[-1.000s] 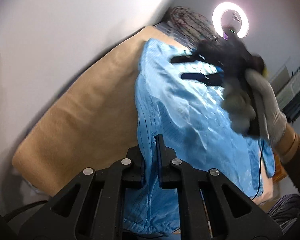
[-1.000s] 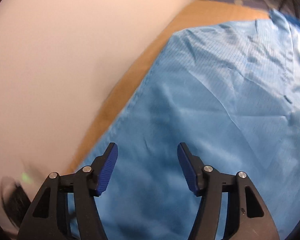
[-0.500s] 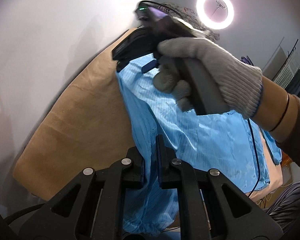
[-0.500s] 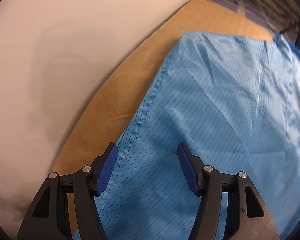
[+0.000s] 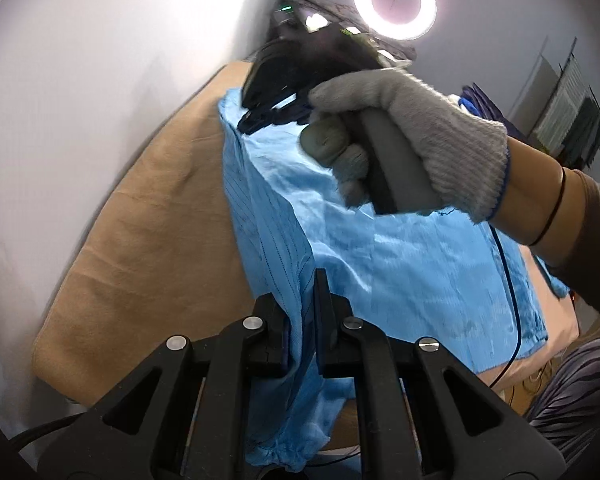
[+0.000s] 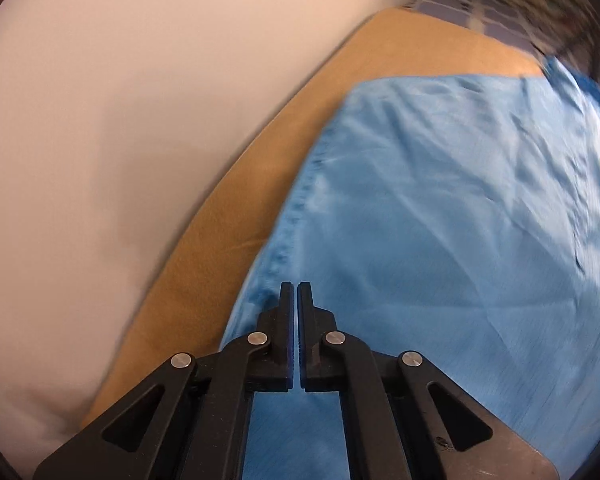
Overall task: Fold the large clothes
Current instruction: 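Fold the coat side over with the right tool, then open it, while the left tool holds the sleeve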
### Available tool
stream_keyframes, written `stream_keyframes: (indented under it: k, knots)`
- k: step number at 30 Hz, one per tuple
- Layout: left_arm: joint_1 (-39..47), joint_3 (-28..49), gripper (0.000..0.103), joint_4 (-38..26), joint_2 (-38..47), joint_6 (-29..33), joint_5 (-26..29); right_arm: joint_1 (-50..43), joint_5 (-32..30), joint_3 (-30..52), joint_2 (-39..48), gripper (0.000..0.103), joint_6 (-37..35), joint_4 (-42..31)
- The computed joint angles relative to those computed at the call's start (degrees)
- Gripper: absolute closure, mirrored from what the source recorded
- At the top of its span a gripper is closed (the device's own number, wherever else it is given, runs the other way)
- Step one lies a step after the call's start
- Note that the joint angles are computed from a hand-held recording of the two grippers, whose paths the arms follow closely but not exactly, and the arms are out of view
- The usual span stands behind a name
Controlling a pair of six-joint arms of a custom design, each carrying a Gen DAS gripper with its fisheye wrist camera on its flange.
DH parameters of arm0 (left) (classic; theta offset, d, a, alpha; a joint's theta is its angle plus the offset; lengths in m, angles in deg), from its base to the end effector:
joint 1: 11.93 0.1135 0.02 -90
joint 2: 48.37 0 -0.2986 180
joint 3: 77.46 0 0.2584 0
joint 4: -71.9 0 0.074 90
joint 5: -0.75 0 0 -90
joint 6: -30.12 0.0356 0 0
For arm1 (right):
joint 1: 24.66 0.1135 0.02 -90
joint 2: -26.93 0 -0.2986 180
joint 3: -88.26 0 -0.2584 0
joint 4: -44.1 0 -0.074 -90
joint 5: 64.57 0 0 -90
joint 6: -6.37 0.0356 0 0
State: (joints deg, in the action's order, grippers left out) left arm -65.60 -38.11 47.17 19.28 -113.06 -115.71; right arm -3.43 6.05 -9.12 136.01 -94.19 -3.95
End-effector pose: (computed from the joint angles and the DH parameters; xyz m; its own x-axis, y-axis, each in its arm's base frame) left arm 0.1299 -0.1498 0.1826 -0.7339 -0.2117 -0.6454 -0.0418 0.9625 -0.2681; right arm 0.3478 0.1478 0.1769 -0.8053 -0.4983 -0.3212 -0.5816 0.7689 0.2654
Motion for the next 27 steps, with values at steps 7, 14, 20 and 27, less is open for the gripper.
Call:
stream_keyframes:
  k: [7,14,20,27]
  knots:
    - [-4.39,3.81,0.096,-1.52,4.28,0.46,-1.16,-17.1,-13.89,5.56,1.92,0.103,-2.89,-6.49]
    - [-6.8,5.58,0.096,-1.51,7.88,-0.62,-1.11,-21.93,-18.33,7.87,-0.64,0.098,-12.49,-16.81]
    - [-8.12,7.27,0.097,-2.34,9.84,-0.54,-1.21,-21.92,-17.82,4.14,-4.02,0.058,-9.23,-13.93]
    - [-8.36,9.37,0.096,0.45,16.05,2.74,1.36,-30.02,-22.93,9.21,-1.78,0.047,-18.83,-24.47]
